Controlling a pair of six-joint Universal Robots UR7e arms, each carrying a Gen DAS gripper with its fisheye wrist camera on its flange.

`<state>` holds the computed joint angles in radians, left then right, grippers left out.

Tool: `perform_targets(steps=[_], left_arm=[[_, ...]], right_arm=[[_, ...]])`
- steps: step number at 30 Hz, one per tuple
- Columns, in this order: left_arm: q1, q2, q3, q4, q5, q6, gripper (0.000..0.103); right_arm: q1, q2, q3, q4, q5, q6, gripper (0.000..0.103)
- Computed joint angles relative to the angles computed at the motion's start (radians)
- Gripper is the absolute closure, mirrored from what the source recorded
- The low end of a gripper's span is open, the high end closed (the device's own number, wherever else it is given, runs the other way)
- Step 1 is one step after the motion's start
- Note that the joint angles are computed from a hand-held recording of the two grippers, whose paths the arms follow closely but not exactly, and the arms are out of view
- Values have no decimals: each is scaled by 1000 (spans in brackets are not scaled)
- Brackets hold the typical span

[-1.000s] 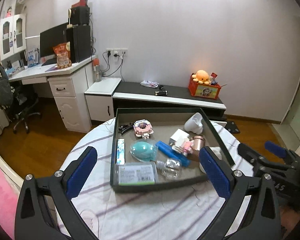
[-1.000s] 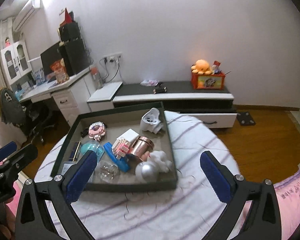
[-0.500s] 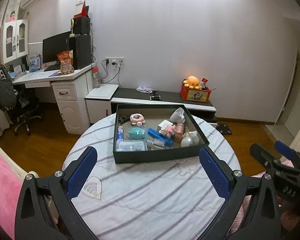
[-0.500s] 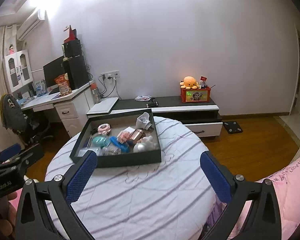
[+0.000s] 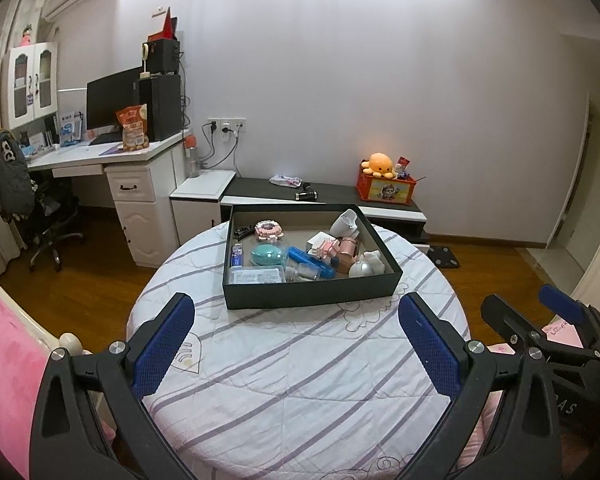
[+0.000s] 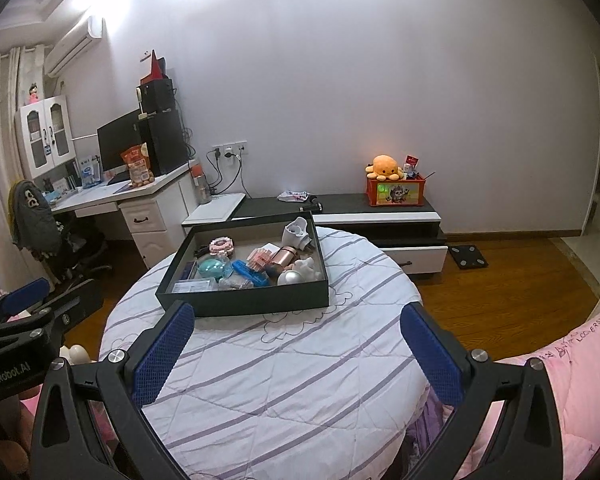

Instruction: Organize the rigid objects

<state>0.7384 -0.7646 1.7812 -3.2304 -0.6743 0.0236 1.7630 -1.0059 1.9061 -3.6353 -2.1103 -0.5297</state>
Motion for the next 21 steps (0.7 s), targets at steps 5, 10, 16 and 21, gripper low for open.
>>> perform_targets(steps=[5,10,16,21], left_arm=[[-8,-13,30,-15,16,-21,0],[-13,-29,64,-25,37,-40,0],[-26,-46,97,-37,68,-60,0],[-40,-61,130,-68,85,-60,0]], right_arm=[[9,-7,23,-17,-6,-8,0],[23,-11,40,-24,-10,-18,0],[41,-14,50,-41,-7,-31,0],[52,-15,65,-60,-7,-41,0]])
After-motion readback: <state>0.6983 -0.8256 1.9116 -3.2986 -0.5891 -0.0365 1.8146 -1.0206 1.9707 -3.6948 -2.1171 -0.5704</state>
